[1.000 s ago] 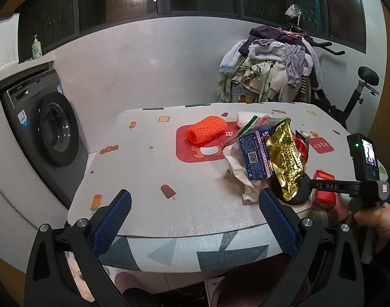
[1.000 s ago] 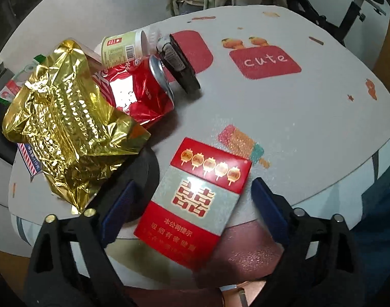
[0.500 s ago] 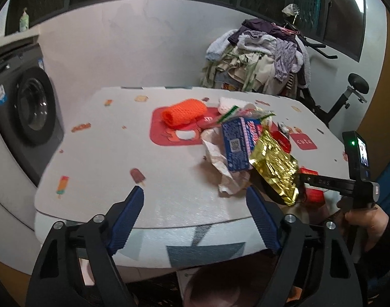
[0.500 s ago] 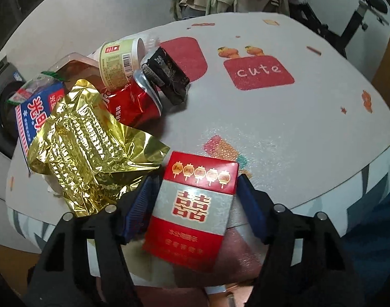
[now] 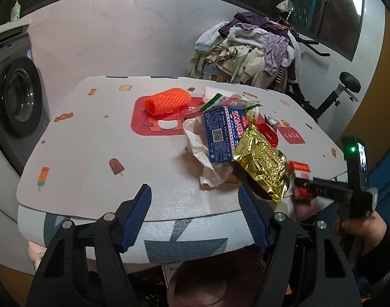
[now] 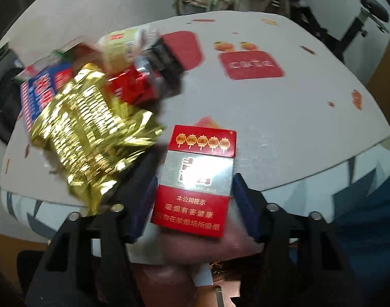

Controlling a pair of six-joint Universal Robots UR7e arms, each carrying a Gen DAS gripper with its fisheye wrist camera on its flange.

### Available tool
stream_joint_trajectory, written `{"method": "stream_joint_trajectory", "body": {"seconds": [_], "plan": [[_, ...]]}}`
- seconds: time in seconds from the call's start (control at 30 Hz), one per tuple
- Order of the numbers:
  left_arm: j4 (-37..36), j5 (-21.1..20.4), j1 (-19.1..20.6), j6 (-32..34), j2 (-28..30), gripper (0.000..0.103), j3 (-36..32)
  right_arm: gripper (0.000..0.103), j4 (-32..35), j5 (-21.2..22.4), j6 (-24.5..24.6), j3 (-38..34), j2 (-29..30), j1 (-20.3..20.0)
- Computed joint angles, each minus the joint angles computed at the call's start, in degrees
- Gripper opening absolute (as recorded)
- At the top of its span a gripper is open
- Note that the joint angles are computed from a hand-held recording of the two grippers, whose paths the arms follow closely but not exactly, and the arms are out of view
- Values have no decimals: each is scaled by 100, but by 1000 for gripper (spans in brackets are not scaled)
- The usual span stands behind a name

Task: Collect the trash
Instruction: 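Grasp the red cigarette pack with the right gripper, then grasp the gold foil wrapper with the left gripper while the right gripper holds the cigarette pack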

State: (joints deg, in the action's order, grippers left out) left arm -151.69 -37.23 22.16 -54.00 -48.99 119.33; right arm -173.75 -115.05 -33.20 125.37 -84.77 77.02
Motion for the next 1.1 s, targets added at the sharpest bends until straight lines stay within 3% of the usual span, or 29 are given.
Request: {"method": "stream_joint_trajectory", "body": {"seconds": [0.2, 0.3, 0.4, 0.47, 0.7, 0.83, 1.1], "plan": [[-609, -423, 161, 318, 209, 62, -95, 61, -43, -95, -195, -293, 254, -97], [-1106, -896, 357, 583, 439, 57, -229, 59, -177, 78, -439, -308, 325, -175], [-1357, -1284, 508, 745, 679, 55, -399, 58, -94, 421, -398, -210, 67, -276], [-1511, -1461, 577, 807, 789, 55, -446, 58, -385, 470, -479, -79, -97, -272], [-1811, -1809, 786, 887, 1037, 55, -582, 58, -267, 767, -673, 151, -523, -78], [-1990, -2061, 920, 891, 1151, 55, -648, 58, -399, 458, -786, 267, -272, -3], [-2817, -2443, 1195, 1081, 1453, 55, -831, 58, -219, 581, -614, 272, -183, -69]]}}
